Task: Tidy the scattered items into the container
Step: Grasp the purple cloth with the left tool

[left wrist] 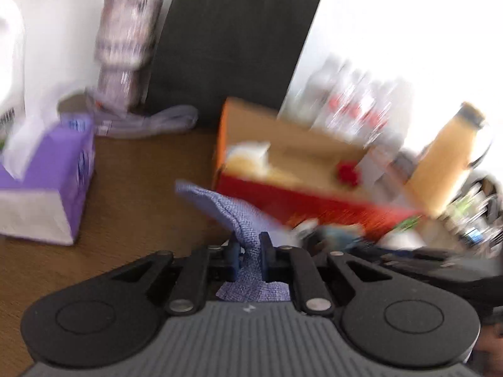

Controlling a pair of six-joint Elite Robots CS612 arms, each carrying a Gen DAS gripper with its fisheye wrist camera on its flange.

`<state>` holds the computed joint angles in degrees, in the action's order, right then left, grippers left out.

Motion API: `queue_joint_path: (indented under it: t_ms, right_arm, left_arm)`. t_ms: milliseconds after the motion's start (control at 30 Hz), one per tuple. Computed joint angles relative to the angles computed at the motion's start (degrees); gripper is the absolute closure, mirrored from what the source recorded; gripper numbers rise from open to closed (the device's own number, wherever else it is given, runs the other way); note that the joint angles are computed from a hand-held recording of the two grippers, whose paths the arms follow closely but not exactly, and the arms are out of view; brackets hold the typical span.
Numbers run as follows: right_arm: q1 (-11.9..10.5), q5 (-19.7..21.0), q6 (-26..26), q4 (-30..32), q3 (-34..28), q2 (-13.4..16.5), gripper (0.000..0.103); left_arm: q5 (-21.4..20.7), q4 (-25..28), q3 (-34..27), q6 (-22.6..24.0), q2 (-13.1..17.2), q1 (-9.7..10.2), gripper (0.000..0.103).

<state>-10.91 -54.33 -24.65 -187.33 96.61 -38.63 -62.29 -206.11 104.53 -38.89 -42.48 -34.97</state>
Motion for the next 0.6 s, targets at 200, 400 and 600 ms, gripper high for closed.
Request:
queue_joint_path:
  t_ms: [200,400,600]
  right_arm:
    - [-2.74,11.27,-2.31,-10.60,6.12,-3.96,0.099]
    - [-7.69,18.79,-3.86,-10.80,12.33,-8.31,0.100]
    - [-11.84,16.31,-8.09,-2.25,16.87,-10.68,0.099]
  left_arm:
    - [-4.57,-12.84,7.86,2.44,-3.69,-2.30,0.091]
    - [-10.63,-8.82,12.55,-5.62,-4.30,-3.77,0.091]
    - [-9.24,-2.09,13.74,-8.73,-3.92,-6.26,0.089]
